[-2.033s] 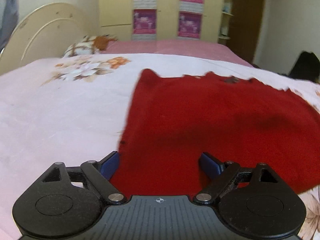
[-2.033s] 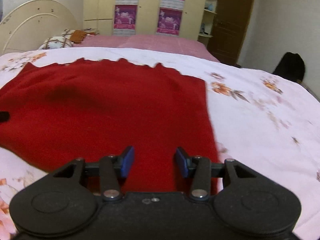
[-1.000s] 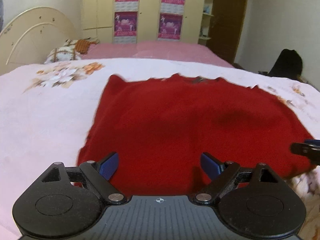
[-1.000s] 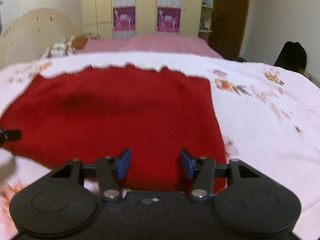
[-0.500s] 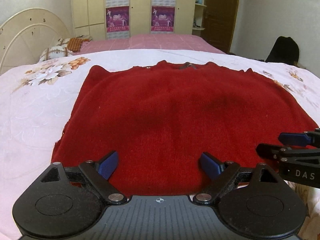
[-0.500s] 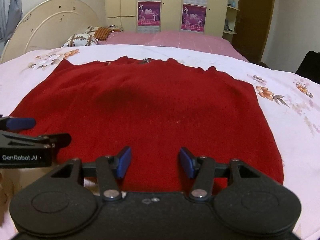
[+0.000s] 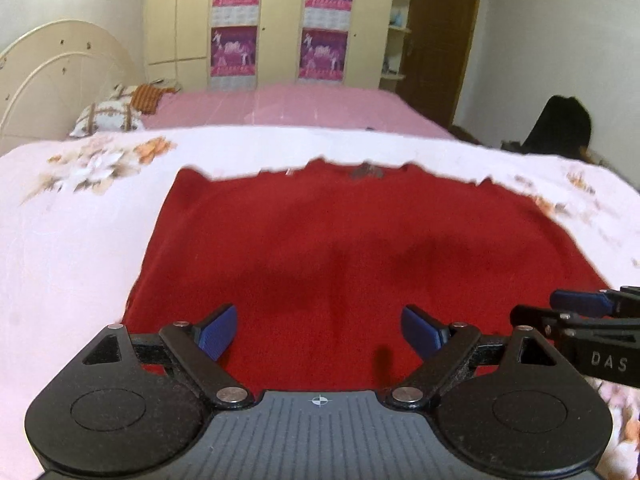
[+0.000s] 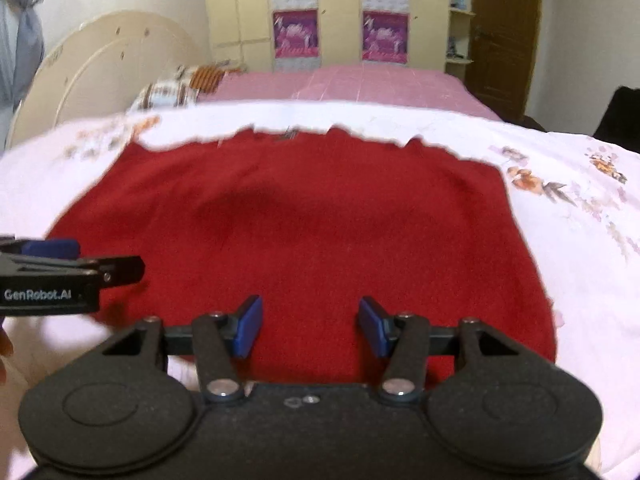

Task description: Fold small clothes

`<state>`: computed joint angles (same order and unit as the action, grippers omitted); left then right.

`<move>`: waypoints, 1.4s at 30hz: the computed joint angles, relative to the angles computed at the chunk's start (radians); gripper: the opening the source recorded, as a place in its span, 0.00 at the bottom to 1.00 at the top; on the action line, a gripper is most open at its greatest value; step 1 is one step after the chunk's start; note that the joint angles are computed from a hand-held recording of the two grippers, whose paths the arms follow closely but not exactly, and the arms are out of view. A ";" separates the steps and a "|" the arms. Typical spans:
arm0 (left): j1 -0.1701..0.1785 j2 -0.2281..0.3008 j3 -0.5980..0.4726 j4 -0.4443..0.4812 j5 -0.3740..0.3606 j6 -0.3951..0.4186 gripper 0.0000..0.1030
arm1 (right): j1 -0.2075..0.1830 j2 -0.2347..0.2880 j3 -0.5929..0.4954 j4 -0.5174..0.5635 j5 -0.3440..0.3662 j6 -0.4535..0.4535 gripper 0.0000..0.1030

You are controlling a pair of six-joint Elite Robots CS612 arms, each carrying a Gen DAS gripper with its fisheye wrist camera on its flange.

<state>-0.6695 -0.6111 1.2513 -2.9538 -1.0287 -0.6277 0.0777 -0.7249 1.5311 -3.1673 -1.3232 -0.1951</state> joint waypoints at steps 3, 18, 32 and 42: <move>0.012 0.019 -0.047 0.006 -0.012 0.010 0.86 | 0.001 0.014 -0.034 -0.029 -0.006 0.027 0.45; 0.078 0.142 -0.255 0.168 0.011 0.000 0.86 | 0.025 0.163 -0.280 0.068 -0.096 0.006 0.37; 0.087 0.151 -0.264 0.197 0.079 -0.063 0.86 | 0.028 0.177 -0.300 0.059 -0.088 0.008 0.46; 0.074 0.130 -0.238 0.226 0.091 -0.062 0.86 | 0.031 0.155 -0.266 0.061 -0.088 0.013 0.48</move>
<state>-0.5959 -0.4811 1.0129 -2.7278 -0.9380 -0.6895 0.1084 -0.5696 1.2647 -3.1068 -1.4111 -0.1825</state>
